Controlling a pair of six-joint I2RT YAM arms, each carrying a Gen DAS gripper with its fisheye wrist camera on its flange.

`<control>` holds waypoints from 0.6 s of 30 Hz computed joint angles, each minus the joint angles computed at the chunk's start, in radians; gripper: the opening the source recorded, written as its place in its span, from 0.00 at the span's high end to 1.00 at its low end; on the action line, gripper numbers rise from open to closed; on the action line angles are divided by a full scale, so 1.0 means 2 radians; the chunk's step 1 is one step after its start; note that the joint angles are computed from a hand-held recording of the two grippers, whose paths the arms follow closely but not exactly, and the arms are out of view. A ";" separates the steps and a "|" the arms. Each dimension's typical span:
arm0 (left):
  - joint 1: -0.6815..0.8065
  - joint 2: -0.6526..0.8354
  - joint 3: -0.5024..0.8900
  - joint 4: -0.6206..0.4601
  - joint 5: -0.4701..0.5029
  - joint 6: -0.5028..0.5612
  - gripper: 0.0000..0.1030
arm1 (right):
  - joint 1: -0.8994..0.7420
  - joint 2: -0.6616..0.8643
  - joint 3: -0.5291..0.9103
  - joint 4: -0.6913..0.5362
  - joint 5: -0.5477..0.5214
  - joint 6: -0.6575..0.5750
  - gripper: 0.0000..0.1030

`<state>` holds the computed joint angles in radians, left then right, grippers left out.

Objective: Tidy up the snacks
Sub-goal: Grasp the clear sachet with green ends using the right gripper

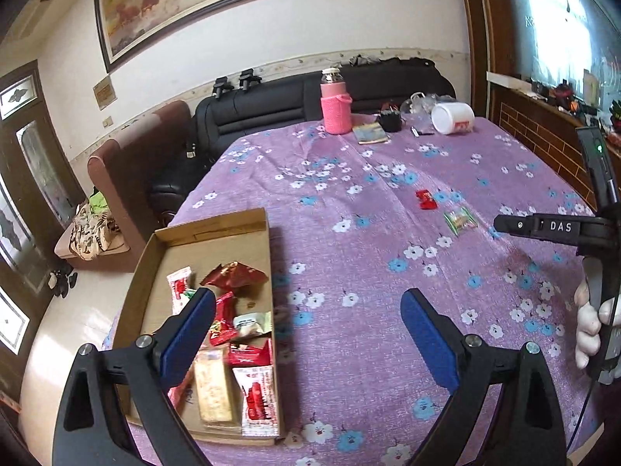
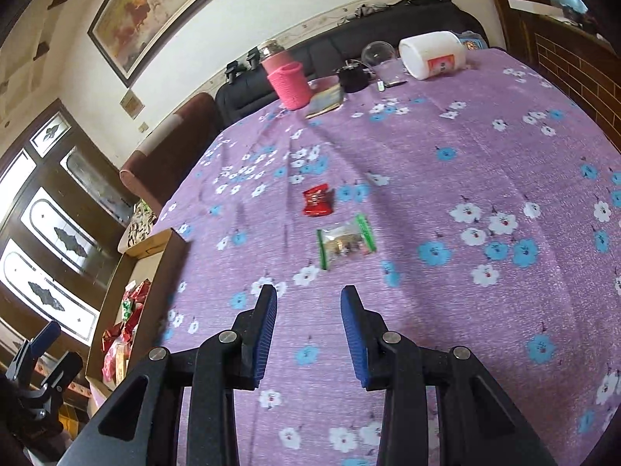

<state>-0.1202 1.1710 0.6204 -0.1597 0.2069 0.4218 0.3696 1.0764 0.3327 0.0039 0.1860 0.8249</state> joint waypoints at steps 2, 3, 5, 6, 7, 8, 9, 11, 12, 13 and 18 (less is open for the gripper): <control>-0.009 0.003 -0.001 0.002 -0.009 -0.003 0.07 | -0.006 0.001 -0.002 0.003 -0.005 -0.003 0.64; -0.010 0.003 0.000 0.000 -0.009 -0.002 0.07 | -0.009 0.001 -0.003 0.004 -0.007 -0.005 0.64; -0.015 0.008 0.002 0.001 -0.014 -0.004 0.07 | -0.011 0.003 -0.003 0.006 -0.008 -0.007 0.64; -0.016 0.010 0.002 0.002 -0.015 -0.004 0.07 | -0.011 0.004 -0.003 0.006 -0.009 -0.007 0.64; -0.017 0.011 0.001 0.003 -0.016 -0.003 0.07 | -0.013 0.006 -0.002 0.008 -0.010 -0.008 0.64; -0.018 0.014 0.002 0.004 -0.017 -0.002 0.07 | -0.014 0.009 -0.002 0.009 -0.012 -0.008 0.64; -0.018 0.016 0.003 0.005 -0.017 -0.002 0.07 | -0.014 0.013 -0.001 0.010 -0.012 -0.007 0.64; -0.017 0.022 0.004 0.006 -0.016 -0.001 0.07 | -0.017 0.020 0.001 0.014 -0.015 -0.007 0.64; -0.015 0.024 0.004 0.006 -0.014 0.000 0.07 | -0.018 0.024 0.003 0.016 -0.016 -0.007 0.64; -0.014 0.028 0.007 0.006 -0.012 0.000 0.07 | -0.020 0.028 0.003 0.018 -0.018 -0.008 0.64; 0.003 0.049 0.019 -0.001 0.012 0.001 0.07 | -0.037 0.050 0.012 0.024 -0.023 -0.016 0.64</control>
